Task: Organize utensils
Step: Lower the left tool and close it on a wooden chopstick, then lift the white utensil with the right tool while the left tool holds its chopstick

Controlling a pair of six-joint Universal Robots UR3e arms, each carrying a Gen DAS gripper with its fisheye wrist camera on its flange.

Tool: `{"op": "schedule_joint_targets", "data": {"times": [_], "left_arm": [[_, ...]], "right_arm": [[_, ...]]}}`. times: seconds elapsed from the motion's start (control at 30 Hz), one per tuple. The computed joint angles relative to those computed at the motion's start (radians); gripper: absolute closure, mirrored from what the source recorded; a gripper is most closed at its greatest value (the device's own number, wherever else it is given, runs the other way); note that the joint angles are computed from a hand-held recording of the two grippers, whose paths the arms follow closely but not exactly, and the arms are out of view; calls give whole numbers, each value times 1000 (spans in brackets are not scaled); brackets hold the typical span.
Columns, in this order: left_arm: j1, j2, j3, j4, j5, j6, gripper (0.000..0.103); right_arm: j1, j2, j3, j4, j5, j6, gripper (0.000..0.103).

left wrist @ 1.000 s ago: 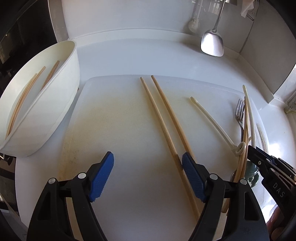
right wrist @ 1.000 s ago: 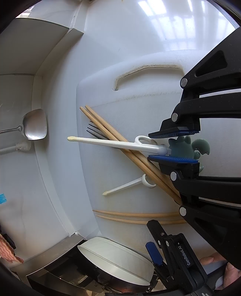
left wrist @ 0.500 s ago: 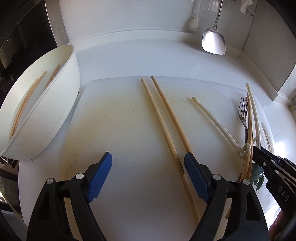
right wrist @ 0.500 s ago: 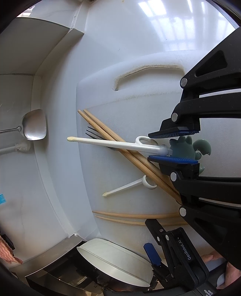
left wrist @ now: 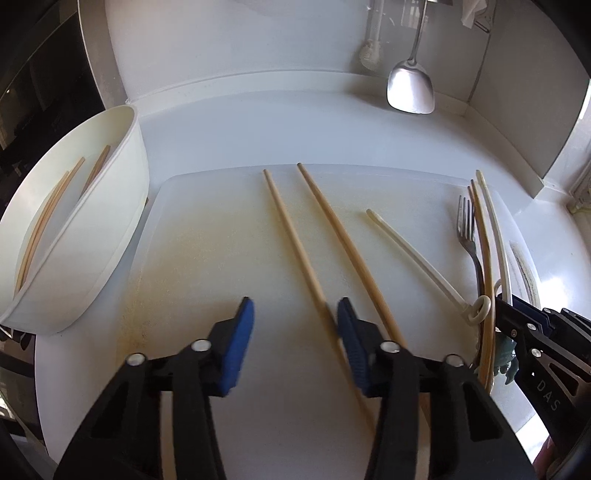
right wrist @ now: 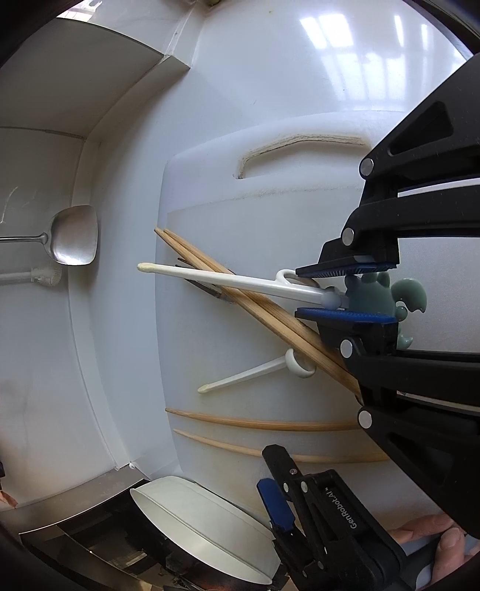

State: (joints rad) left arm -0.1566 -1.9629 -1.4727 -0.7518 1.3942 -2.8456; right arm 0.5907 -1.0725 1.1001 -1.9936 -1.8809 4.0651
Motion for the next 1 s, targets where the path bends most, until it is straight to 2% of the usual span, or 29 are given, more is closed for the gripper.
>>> {"op": "schedule_joint_targets", "data": {"times": [0.03, 0.1, 0.13, 0.17, 0.4, 0.57, 0.7, 0.83, 0.93, 1.0], "left_arm": [[0, 1, 4, -8, -6, 6, 76], [0, 0, 14, -23, -10, 14, 84], [0, 1, 17, -32, -15, 19, 92], [-2, 2, 18, -35, -12, 19, 95], [7, 23, 14, -58, -34, 28, 96], [24, 40, 39, -113, -74, 33, 96], [33, 49, 59, -150, -85, 28, 96], [46, 61, 83, -179, -102, 25, 96], [56, 68, 107, -202, -113, 22, 96], [68, 78, 113, -214, -122, 24, 96]], "right_arm": [[4, 2, -5, 5, -6, -1, 87], [13, 17, -38, 37, -27, -8, 87], [21, 29, -69, 69, -45, -13, 87], [29, 42, -101, 100, -61, -16, 87], [60, 110, -290, 293, -138, -42, 87], [53, 102, -332, 342, -131, -55, 87], [28, 45, -277, 299, -61, -55, 87], [14, 30, -300, 319, -34, -58, 87], [-31, -70, -131, 166, 68, -24, 87], [-52, -102, -71, 113, 111, 0, 87]]}}
